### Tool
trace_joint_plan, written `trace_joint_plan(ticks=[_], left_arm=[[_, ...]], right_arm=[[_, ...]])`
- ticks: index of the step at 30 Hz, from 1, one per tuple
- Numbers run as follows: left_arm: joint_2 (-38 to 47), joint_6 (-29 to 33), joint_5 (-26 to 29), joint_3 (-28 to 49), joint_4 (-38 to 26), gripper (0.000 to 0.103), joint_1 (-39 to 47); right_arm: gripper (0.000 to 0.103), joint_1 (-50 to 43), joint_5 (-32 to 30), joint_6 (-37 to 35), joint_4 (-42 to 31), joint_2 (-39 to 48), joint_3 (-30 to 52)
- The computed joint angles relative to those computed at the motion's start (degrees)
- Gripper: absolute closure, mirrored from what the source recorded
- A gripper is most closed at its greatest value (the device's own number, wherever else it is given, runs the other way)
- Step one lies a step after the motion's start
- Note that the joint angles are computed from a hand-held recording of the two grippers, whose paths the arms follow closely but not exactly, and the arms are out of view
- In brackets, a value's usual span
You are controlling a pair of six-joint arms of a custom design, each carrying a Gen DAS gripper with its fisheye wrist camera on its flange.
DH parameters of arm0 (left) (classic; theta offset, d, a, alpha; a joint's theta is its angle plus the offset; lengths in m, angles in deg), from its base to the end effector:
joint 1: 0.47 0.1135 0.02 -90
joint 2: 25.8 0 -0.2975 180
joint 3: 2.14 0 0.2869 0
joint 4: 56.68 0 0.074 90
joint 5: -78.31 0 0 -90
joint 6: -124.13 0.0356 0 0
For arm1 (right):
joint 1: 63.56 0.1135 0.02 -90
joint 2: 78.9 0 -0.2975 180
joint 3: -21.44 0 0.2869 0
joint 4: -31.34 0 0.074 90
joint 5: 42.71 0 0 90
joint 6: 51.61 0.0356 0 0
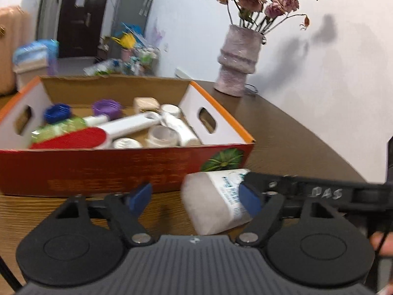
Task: Organize rigid objects
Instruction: 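Grasp the white plastic bottle with the right tool, then carry the white bottle over the cardboard box with the right tool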
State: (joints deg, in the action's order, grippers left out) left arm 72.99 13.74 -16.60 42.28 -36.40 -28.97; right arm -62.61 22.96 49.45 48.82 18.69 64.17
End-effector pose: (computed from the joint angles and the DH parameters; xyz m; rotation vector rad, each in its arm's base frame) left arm 0.2855 -0.1516 0.1130 0.1052 2.1880 -0.3955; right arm 0.3087 0.0198 0.1092 -0.0398 2.2175 0.5869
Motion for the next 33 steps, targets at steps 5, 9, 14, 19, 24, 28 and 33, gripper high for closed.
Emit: trace_joint_plan(ticks=[5, 9, 14, 19, 24, 28, 33], left_arm=[[3.23, -2.12, 10.5, -0.05, 4.05, 0.061, 3.25], [2.22, -2.16, 9.82, -0.8, 3.79, 0.064, 2.72], [-2.19, -4.01, 9.17, -3.89, 2.62, 0.072, 2.81], [-14.93, -5.04, 5.77, -13.49, 3.69, 0.072, 0.47], [-36.99, -4.56, -9.92, -23.02, -4.1, 0.073, -10.98], [-55.48, -6.83, -18.25, -25.23, -18.5, 0.073, -18.43], [-77.21, -9.78, -32.45, -25.38, -39.1, 0.073, -32.51]], right_arm=[[0.059, -2.22, -6.65, 2.86, 3.22, 5.09, 1.18], [0.065, -1.9, -8.92, 3.0, 3.81, 5.25, 0.9], [0.069, 1.65, -2.67, 3.63, 3.97, 0.57, -2.42], [0.069, 4.18, -0.89, 5.92, 5.76, -8.61, -9.94], [0.069, 10.38, 4.86, 8.04, 5.74, -26.83, -20.42], [0.07, 19.7, 14.15, 10.33, -5.86, -47.68, -25.08], [0.07, 31.37, 24.94, 12.36, -25.21, -70.67, -25.49]])
